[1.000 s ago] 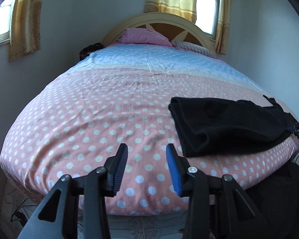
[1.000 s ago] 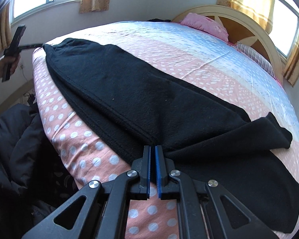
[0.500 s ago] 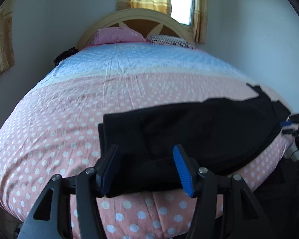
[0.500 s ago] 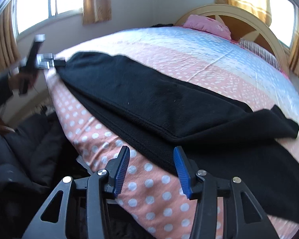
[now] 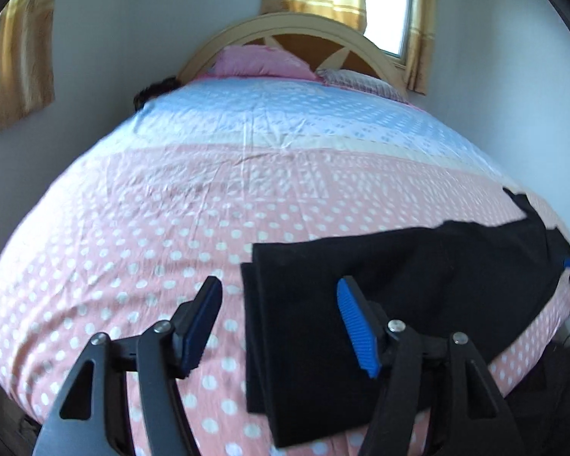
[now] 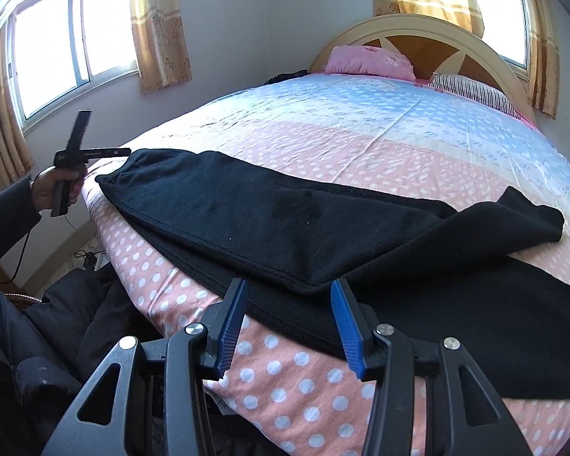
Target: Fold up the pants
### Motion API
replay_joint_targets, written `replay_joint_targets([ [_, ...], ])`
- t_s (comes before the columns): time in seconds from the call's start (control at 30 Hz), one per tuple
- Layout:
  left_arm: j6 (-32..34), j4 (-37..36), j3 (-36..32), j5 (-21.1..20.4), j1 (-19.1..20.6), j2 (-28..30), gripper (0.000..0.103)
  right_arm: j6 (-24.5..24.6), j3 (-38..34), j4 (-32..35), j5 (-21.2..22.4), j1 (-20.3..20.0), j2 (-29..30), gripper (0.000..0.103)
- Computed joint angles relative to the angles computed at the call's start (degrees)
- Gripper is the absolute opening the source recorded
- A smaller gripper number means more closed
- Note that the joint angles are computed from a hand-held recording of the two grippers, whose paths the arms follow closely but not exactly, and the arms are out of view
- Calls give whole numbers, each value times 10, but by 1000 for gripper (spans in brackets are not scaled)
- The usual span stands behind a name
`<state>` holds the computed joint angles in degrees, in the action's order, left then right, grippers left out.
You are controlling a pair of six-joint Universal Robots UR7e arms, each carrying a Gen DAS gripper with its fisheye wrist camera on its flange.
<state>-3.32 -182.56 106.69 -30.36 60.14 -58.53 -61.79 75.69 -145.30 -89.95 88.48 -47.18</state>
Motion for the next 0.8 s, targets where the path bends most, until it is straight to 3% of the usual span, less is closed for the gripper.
replay_joint_targets([
  [0.17, -105, 90, -33, -52, 36, -7, 59, -9, 11, -11, 0, 2, -3, 48],
  [0.23, -127, 104, -34, -67, 40, -8, 47, -10, 12, -15, 3, 0, -4, 48],
  [0.3, -144, 133, -38, -54, 34, -7, 36, -5, 11, -18, 6, -1, -3, 48],
  [0.57, -199, 212, -40, -54, 28, -26, 32, 12, 13, -35, 21, -4, -1, 48],
  [0.67, -194, 201, -45, -68, 36, -21, 32, 9, 18, -42, 21, -3, -3, 48],
  [0.7, -184, 194, -45, -67, 35, -20, 16, 11, 19, -43, 22, -3, -4, 48],
  [0.8, -141, 149, -43, -48, 21, -19, 14, 21, 16, -41, 27, -7, -4, 48],
])
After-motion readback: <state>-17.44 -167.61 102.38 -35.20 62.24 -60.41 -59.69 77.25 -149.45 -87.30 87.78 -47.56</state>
